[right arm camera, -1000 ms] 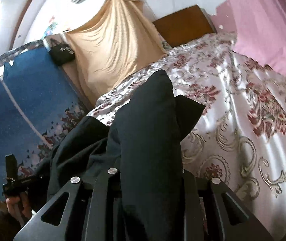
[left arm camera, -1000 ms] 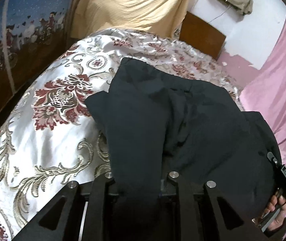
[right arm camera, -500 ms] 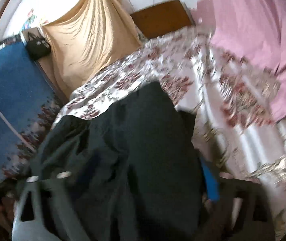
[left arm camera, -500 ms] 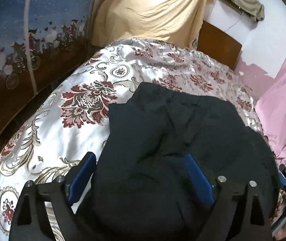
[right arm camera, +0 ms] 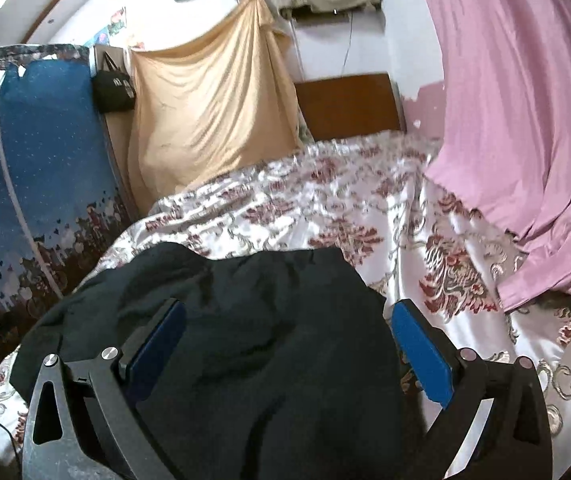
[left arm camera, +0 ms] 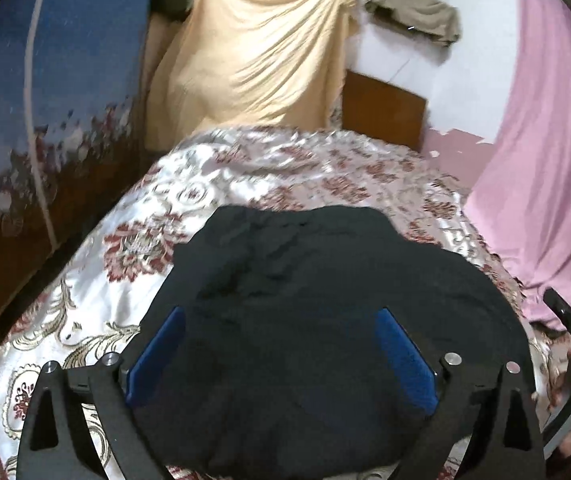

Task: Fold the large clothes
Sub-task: 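Lower the bundle onto the bedspread and open both tools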

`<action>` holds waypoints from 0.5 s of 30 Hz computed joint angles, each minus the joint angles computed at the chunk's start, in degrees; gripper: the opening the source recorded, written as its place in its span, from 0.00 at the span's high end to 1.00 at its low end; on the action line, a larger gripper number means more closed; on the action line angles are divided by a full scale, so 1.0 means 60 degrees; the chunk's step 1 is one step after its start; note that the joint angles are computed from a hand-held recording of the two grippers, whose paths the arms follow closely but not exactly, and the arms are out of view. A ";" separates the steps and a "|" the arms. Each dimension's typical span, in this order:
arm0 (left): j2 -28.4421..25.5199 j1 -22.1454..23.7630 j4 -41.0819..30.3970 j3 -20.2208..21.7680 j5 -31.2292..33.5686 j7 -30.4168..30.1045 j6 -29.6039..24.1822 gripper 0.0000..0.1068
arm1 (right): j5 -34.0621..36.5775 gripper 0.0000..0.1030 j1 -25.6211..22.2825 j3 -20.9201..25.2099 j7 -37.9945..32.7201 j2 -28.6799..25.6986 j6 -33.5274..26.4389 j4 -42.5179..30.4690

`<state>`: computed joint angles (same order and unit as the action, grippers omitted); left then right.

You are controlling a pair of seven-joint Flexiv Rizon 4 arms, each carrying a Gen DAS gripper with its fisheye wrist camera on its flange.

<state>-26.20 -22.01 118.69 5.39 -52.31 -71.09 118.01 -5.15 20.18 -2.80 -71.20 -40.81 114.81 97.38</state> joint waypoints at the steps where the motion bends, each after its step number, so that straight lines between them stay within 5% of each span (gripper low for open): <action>1: 0.0034 0.0029 0.0080 -0.0076 0.0197 -0.0119 0.0177 0.06 | 0.0190 0.02 0.0203 -0.0170 -0.0073 0.0088 0.0160 0.0150; 4: 0.0174 0.0148 0.0450 -0.0365 0.0926 -0.0562 0.0920 0.04 | 0.0797 0.02 0.0812 -0.0592 -0.0500 0.0388 0.0696 0.0648; 15: 0.0427 -0.0201 0.1158 -0.0911 0.0485 -0.0465 0.2434 0.04 | 0.2604 0.02 0.1989 -0.0573 -0.2326 0.1270 0.1906 0.1815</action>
<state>-23.63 -23.21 125.64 -0.08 -49.40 -73.88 132.61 10.48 32.11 -6.24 -85.15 -33.19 126.25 108.27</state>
